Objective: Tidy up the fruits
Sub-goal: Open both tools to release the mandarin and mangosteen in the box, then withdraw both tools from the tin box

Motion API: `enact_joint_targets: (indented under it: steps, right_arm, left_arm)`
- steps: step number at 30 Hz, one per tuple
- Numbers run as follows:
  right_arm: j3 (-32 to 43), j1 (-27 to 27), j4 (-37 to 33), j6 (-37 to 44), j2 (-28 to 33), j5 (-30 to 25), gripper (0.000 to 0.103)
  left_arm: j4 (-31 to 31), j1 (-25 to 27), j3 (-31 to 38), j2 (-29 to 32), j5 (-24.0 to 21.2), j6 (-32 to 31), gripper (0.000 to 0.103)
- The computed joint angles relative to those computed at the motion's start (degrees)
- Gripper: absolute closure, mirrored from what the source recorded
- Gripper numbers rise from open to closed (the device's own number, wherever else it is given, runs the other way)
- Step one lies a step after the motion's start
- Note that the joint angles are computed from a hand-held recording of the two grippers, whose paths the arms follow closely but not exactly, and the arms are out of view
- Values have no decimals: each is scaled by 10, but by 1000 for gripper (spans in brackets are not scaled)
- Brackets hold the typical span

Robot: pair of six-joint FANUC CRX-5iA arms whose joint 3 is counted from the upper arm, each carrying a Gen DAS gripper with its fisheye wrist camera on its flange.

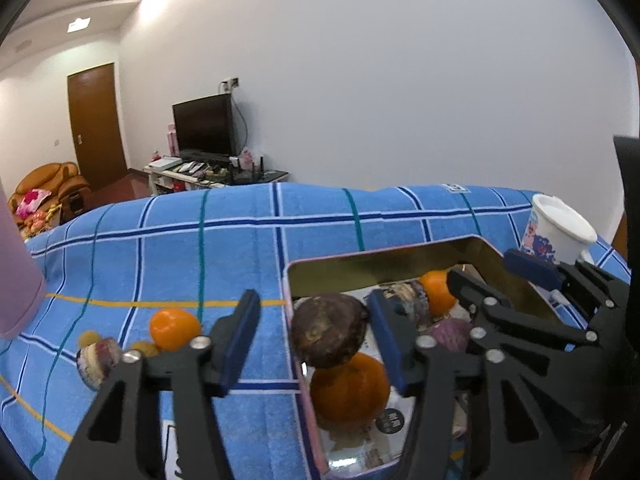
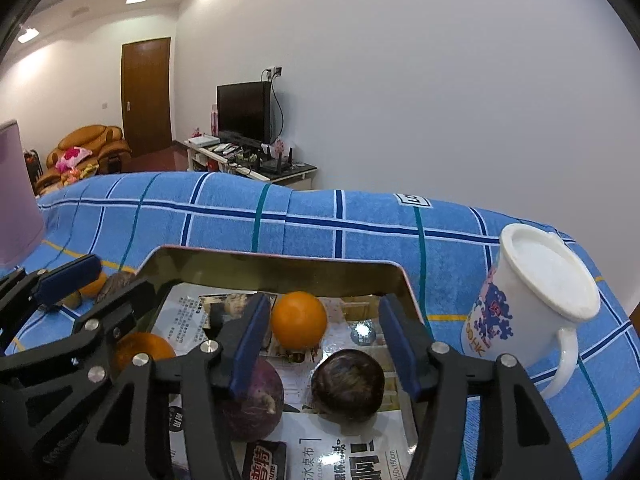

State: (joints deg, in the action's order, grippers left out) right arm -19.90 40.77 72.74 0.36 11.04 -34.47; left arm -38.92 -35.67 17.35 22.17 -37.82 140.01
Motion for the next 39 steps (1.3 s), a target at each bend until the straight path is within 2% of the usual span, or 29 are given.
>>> enact_joint_targets:
  steps: [4, 6, 8, 9, 12, 16, 19, 23, 32, 39]
  right_arm:
    - [-15, -6, 35, -41, -10, 5, 33]
    - [-29, -11, 66, -80, -17, 3, 24]
    - [-32, -11, 75, -98, -20, -2, 19]
    - [-36, -12, 80, -106, -23, 0, 16]
    - [-38, -6, 101, -119, -22, -17, 16]
    - [-43, -2, 126, -133, -24, -30, 16]
    - [-44, -2, 133, -142, -25, -32, 16]
    - [-52, -3, 155, -169, -31, -37, 16]
    - [-61, 3, 175, -195, -36, -50, 16]
    - [-61, 11, 175, -191, -33, -67, 16]
  left_arm:
    - [-1, 5, -22, -17, 12, 25, 26]
    - [-20, 2, -24, -22, 7, 50, 9]
    - [-61, -8, -27, -29, -4, 95, 0]
    - [-84, -13, -33, -36, -1, 120, 0]
    - [-112, -20, -39, -45, 3, 139, 0]
    - [-171, -46, -21, -36, -51, 176, 0]
    - [-182, -46, -27, -41, -55, 193, 0]
    - [-220, -53, -32, -46, -84, 229, 0]
    - [-227, -56, -35, -40, -107, 229, 0]
    - [-234, -62, -39, -41, -107, 228, 0]
